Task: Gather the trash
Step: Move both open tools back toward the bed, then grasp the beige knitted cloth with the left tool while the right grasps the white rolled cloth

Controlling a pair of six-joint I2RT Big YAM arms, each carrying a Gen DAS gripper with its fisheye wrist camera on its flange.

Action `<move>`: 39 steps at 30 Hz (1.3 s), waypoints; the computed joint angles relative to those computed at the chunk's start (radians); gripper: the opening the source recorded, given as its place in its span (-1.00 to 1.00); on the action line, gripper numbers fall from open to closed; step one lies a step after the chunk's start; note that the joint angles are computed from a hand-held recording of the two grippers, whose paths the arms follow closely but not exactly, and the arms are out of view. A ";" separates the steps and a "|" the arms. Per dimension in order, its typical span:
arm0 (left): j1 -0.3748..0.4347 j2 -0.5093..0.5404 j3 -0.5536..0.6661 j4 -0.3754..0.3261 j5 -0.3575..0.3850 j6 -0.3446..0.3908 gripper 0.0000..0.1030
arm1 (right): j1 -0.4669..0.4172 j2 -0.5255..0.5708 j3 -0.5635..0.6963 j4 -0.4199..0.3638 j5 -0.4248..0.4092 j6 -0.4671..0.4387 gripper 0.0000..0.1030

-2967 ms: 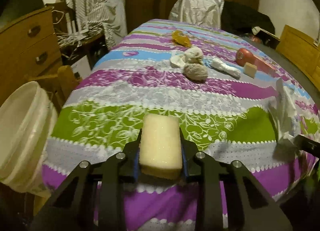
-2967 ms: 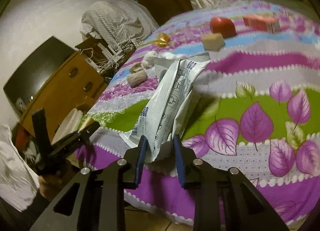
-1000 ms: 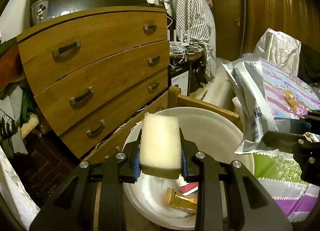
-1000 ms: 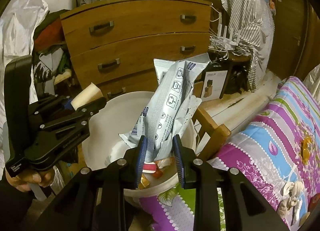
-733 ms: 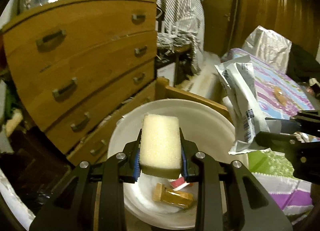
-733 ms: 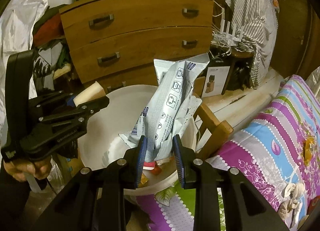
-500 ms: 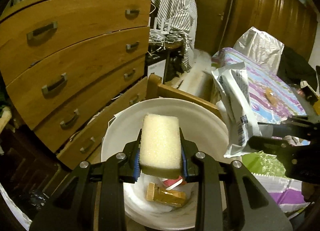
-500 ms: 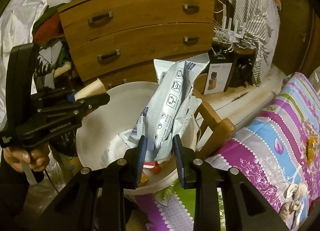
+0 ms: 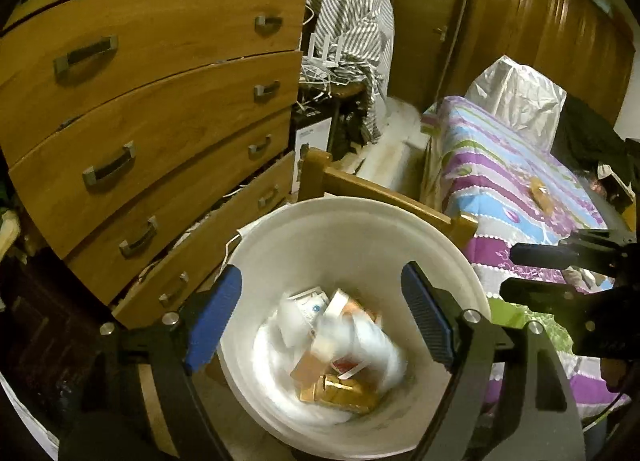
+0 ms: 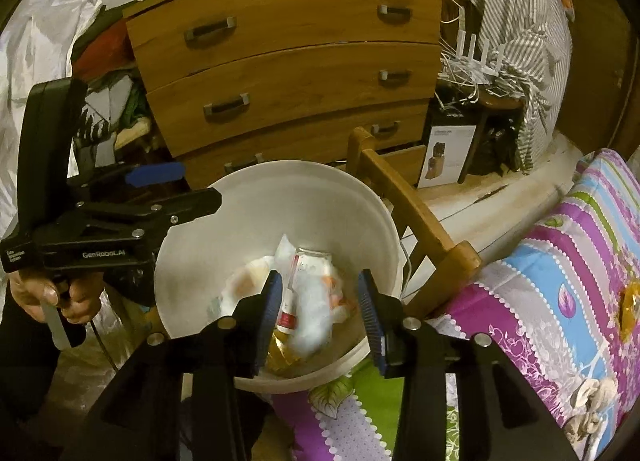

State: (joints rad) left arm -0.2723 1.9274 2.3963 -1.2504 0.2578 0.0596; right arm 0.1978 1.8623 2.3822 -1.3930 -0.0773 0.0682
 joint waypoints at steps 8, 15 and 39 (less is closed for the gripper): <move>-0.007 -0.014 -0.024 0.015 -0.013 0.004 0.53 | -0.005 -0.050 -0.084 0.055 0.005 0.028 -0.21; -0.044 -0.061 -0.073 0.050 -0.016 0.001 0.53 | -0.008 -0.241 -0.351 0.266 0.127 0.081 -0.21; -0.436 -0.125 -0.249 0.171 -0.092 0.007 0.66 | -0.580 -0.952 -1.194 0.463 0.197 0.120 -0.11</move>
